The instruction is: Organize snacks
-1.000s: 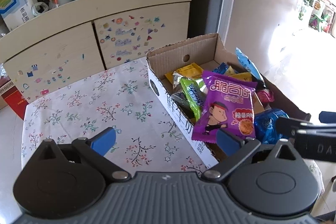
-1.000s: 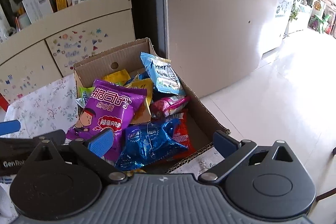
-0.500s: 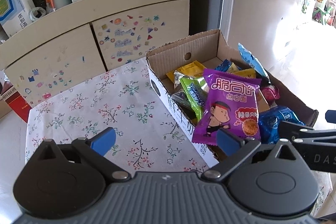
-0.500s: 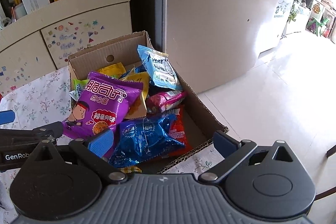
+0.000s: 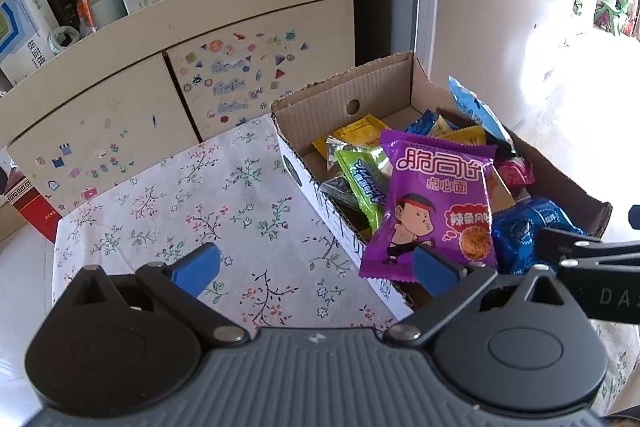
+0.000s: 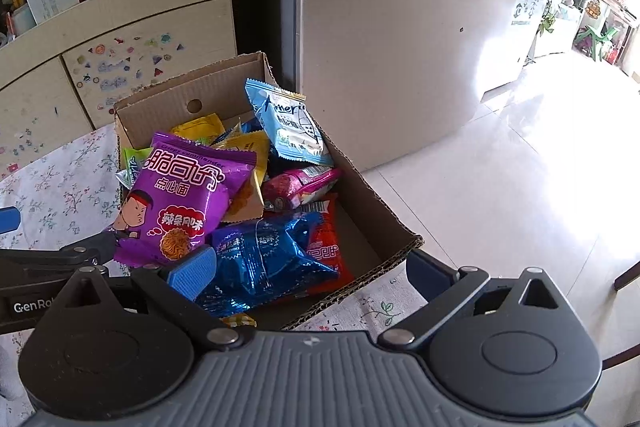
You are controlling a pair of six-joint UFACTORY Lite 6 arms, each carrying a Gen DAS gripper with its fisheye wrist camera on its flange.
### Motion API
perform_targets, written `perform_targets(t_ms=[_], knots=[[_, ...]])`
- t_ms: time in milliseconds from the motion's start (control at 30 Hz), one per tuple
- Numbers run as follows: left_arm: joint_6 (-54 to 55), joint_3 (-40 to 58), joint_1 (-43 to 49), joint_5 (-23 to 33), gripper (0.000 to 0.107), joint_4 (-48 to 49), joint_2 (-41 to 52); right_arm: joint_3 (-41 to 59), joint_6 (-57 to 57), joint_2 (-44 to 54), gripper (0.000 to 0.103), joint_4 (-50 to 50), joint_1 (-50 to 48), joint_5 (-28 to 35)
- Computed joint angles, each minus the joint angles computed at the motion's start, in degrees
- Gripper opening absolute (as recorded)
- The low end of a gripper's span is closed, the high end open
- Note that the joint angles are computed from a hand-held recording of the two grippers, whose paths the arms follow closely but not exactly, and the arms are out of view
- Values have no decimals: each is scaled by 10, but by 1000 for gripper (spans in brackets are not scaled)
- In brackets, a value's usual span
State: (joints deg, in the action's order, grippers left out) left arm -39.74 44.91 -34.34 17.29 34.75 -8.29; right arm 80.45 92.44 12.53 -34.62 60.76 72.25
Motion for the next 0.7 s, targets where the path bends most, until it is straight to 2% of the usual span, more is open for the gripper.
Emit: perform_targets(t_ms=[700], knots=[[-37, -7, -3, 1, 100, 34, -13, 3, 17, 1, 103, 3, 2, 1]])
